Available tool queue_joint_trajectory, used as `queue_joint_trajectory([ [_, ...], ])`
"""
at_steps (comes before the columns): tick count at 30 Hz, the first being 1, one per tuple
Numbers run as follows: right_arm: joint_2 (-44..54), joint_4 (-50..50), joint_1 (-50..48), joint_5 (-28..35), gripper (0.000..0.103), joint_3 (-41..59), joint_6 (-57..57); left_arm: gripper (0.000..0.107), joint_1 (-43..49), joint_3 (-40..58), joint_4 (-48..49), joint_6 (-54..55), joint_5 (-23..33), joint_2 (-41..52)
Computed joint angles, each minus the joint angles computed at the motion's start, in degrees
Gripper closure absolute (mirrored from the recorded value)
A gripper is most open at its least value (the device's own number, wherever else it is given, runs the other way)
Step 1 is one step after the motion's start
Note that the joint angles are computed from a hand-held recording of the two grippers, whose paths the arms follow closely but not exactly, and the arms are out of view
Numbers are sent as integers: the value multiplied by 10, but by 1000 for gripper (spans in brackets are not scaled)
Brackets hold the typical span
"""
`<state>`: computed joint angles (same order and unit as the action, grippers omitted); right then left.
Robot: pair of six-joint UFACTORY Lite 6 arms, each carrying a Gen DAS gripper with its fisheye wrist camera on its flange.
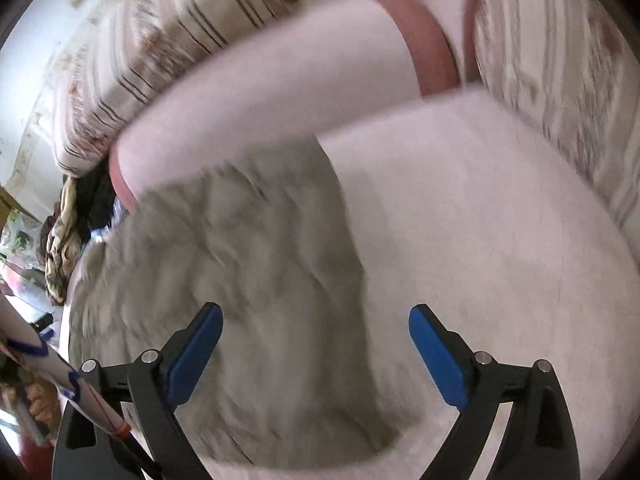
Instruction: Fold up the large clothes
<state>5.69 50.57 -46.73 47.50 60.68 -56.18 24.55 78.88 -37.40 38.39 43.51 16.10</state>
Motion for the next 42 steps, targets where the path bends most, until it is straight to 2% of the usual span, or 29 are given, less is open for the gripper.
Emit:
queue_joint_trajectory([
  [3, 66, 21, -46, 31, 6, 6, -33, 24, 91, 35, -84, 75, 90, 98],
  [5, 107, 33, -51, 30, 6, 13, -45, 24, 128, 88, -122, 104, 161, 192],
  [9, 232, 71, -37, 86, 4, 78, -75, 24, 144, 202, -185, 135, 306, 351],
  [11, 265, 91, -26, 108, 1, 93, -94, 22, 128, 256, -198, 142, 357, 406],
  [13, 293, 115, -7, 122, 0, 100, -112, 11, 97, 290, -195, 151, 359, 437],
  [15, 296, 142, 5, 125, 0, 89, -150, 5, 70, 301, -185, 146, 344, 445],
  [17, 292, 149, 21, 126, 1, 78, -162, 5, 56, 274, -179, 153, 319, 417],
  [18, 290, 151, 26, 133, 16, 76, -159, 8, 48, 253, -171, 150, 299, 395],
  [19, 293, 153, 25, 163, 34, 76, -147, 18, 47, 230, -167, 150, 286, 373],
  [20, 293, 155, 26, 175, 38, 77, -132, 23, 49, 206, -162, 150, 280, 347],
  [22, 257, 151, 15, 189, 55, 47, -128, 38, 58, 178, -152, 151, 291, 309],
  [25, 207, 125, -22, 230, 60, 5, -136, 46, 82, 135, -125, 170, 319, 244],
  [27, 167, 96, -58, 251, 60, -33, -157, 47, 101, 92, -107, 190, 329, 193],
  [29, 136, 70, -87, 252, 58, -71, -178, 47, 106, 46, -88, 198, 303, 150],
  [30, 121, 64, -92, 234, 50, -90, -189, 44, 103, 16, -70, 197, 265, 129],
  [32, 94, 72, -90, 155, 22, -130, -198, 35, 79, -13, -43, 175, 189, 118],
  [33, 85, 84, -87, 124, 17, -142, -196, 31, 71, -14, -44, 160, 173, 122],
  [34, 68, 102, -89, 94, 15, -159, -197, 31, 75, -10, -53, 156, 175, 127],
  [38, -51, 108, -140, 62, 15, -203, -174, 32, 124, -17, -73, 175, 211, 93],
  [40, -134, 85, -170, 57, 15, -217, -166, 32, 156, -28, -65, 198, 201, 56],
  [42, -205, 61, -155, 42, 16, -219, -146, 32, 187, -29, -66, 215, 200, 30],
])
